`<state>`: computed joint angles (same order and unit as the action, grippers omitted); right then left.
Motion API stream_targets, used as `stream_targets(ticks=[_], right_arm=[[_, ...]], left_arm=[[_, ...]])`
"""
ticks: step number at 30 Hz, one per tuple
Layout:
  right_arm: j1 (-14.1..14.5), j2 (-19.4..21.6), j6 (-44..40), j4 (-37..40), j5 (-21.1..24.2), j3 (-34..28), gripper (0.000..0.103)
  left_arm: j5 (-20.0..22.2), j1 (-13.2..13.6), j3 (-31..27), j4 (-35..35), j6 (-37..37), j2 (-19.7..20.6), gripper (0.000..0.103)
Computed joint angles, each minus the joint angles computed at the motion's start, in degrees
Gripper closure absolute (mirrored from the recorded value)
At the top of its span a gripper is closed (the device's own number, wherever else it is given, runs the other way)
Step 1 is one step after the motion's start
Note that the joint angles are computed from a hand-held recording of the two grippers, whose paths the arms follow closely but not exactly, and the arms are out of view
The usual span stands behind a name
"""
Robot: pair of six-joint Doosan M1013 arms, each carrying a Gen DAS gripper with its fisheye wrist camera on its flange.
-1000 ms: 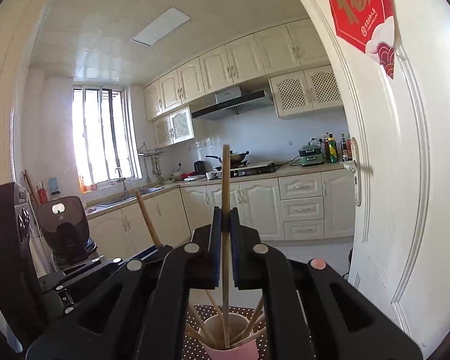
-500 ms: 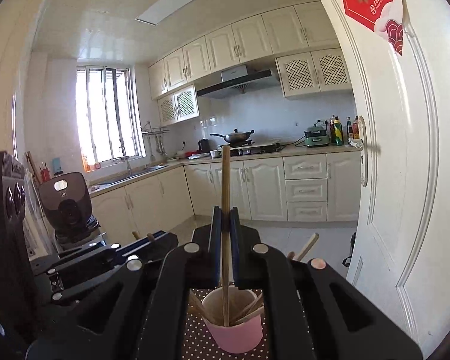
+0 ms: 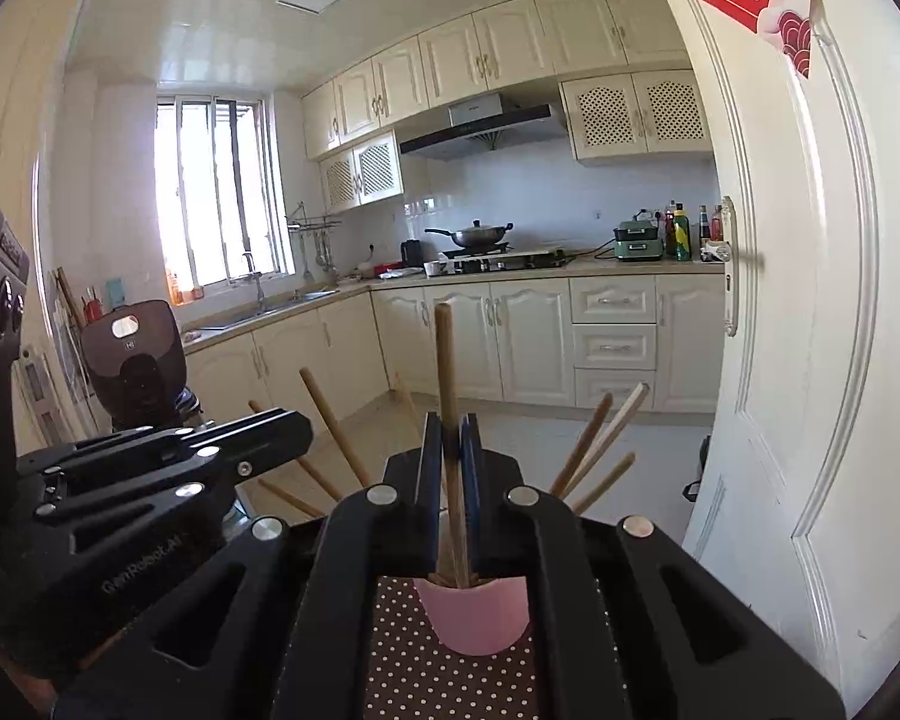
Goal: Organize utensils
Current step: 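Open the right gripper to drop its chopstick while the left gripper opens too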
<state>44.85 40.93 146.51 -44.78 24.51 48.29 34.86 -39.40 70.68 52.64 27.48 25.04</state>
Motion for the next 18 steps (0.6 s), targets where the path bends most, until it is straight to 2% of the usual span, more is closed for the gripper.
stream_targets(ticks=[4,5,7,8,9,11,16,18], right_arm=[[-0.1,-0.2,-3.1,4.9,0.7,0.1,0.097],[-0.1,-0.2,-3.4,5.5,0.8,0.1,0.097],[0.0,-0.6,-3.6,6.2,0.9,0.5,0.096],[0.1,-0.8,-3.7,6.2,1.1,0.6,0.094],[0.2,-0.9,-3.4,5.9,1.5,0.7,0.092],[0.5,-1.4,-2.8,5.1,1.7,1.2,0.088],[1.3,-2.9,-3.1,5.0,1.7,3.3,0.087],[1.8,-3.4,-3.6,4.9,2.0,4.1,0.086]], left_arm=[[1.3,-0.2,0.5,-0.2,0.1,-0.5,0.095],[1.9,-0.3,0.8,0.3,-0.4,-0.6,0.091],[2.8,-0.5,1.3,1.0,-1.6,-1.1,0.073],[2.7,-0.5,1.9,1.8,-2.5,-1.5,0.049],[2.4,-0.8,2.9,4.2,-5.0,-2.0,0.039],[2.5,-1.2,4.3,7.7,-7.3,-2.9,0.039],[3.7,-1.8,6.9,7.4,-7.5,-5.0,0.039],[5.0,-2.2,8.2,7.8,-7.8,-5.9,0.035]])
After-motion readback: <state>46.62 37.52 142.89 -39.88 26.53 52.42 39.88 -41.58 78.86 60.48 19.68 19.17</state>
